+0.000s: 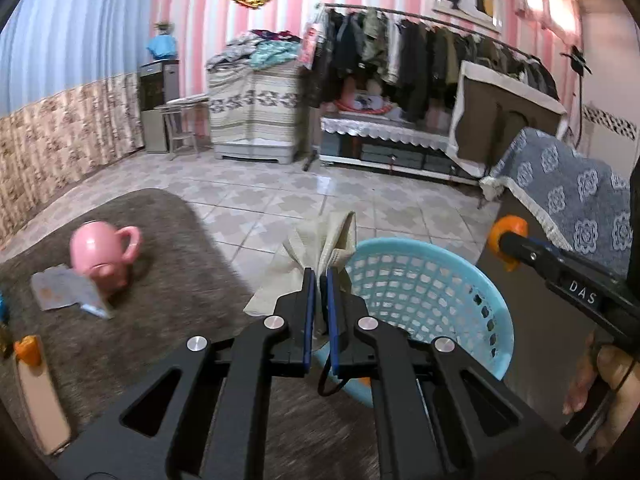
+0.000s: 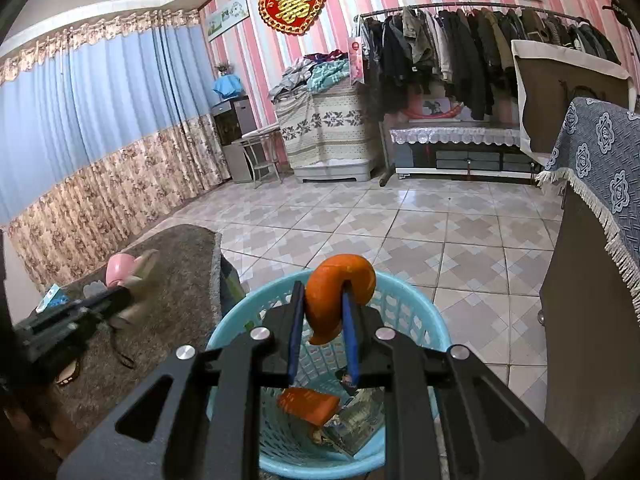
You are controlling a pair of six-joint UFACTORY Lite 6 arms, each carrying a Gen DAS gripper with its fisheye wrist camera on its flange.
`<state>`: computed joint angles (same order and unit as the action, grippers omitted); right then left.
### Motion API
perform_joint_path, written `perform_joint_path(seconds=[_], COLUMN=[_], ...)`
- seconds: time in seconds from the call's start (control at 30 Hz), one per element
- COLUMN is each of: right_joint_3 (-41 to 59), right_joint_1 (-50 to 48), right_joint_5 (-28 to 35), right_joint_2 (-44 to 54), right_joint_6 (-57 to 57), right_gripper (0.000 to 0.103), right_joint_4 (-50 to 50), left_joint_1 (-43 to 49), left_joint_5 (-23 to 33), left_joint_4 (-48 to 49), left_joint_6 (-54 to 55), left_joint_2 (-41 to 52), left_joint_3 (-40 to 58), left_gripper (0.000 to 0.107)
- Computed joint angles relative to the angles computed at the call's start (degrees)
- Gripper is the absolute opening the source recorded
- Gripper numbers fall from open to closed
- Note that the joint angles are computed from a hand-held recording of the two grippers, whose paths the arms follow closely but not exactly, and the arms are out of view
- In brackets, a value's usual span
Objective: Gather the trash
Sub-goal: 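Carry the grey cloth and orange fruit in both tools over the blue basket, then open the left tool to drop the cloth while the right tool releases the orange into the basket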
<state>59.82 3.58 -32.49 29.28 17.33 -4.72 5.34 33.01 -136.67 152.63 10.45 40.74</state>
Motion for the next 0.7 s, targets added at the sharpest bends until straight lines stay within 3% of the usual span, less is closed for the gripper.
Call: perform_joint_path(seconds=[0.33,0.53,0.7], right_joint_3=[-1.24,-1.62,-0.61], right_joint_1=[-3.96,-5.42,-4.73], right_joint_5=[-0.57,-1.05,-0.57], right_joint_2=[0.97,1.47,2.44], right_joint_6=[1.72,3.22,2.01], right_gripper=[0.019,0.019,0.019], right_joint_4=[-1.49,-2.7,-2.76], left_joint_1=[-12.48,-12.41,-10.79], left_joint_5=[-2.8,-2.9,-3.49], left_joint_4=[-9.72,-11.44,-15.33], left_joint_6=[5.46,5.98,9.42], left_joint_2=[9.67,10.59,8.71], left_joint_3=[8.51,9.53,8.9], left_gripper=[0.009,0.055,0.069])
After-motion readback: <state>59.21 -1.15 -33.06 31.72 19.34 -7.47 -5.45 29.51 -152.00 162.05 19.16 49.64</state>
